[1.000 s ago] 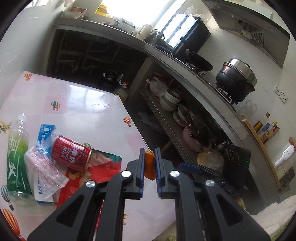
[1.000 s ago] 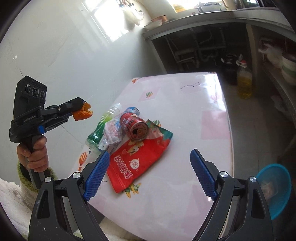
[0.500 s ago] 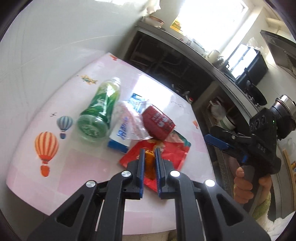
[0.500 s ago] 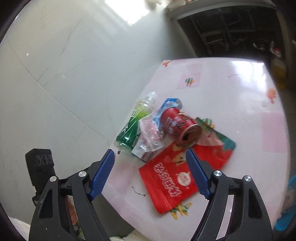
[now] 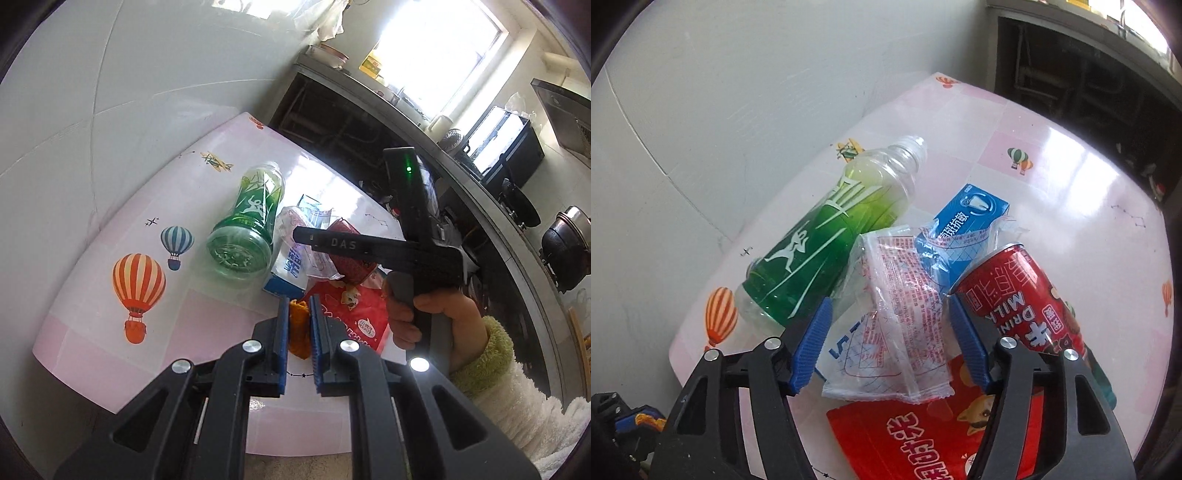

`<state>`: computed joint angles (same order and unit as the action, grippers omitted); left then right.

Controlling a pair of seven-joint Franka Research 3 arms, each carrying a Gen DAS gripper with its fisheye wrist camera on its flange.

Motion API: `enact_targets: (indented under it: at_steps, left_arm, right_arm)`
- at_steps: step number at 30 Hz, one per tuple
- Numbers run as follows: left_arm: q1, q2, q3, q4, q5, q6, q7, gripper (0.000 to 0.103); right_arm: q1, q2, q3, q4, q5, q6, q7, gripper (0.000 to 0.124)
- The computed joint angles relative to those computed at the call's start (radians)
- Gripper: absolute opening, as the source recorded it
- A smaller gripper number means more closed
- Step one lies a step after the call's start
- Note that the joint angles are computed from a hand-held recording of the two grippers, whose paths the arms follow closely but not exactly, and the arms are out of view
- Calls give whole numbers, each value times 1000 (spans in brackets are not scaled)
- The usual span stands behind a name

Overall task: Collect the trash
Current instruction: 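Grasp the clear plastic wrapper with the right tool while the left tool holds the cap, then carry the cap and wrapper in both tools to the blue wastebasket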

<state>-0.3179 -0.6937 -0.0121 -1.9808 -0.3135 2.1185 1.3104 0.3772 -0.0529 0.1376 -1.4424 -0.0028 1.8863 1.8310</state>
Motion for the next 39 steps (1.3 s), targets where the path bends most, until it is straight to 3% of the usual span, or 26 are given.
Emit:
enact_targets:
  at_steps: [6,11,24,31,39]
  left_arm:
    - [1,3,1,-2,-1,6,2,10]
    - [2,9,-1,4,0,7,5,10]
    - [-21,64,-16,74,-8,7,35,10]
    - [-61,164,-35,174,-59,-22,107,10]
    - [-91,276,-102,292,-110,-22,173,10]
  right_arm:
    - [-9,-18,-10,-31,35,2,9,33]
    - [-22,-53,-12,-70,70,54,29,24]
    - [-90,-356,-54,-315,271,268,-7,23]
    - [-174,-563,-73,-431,282,278,42,23]
    - [-302,-773,-96,-550,235,190,89,23]
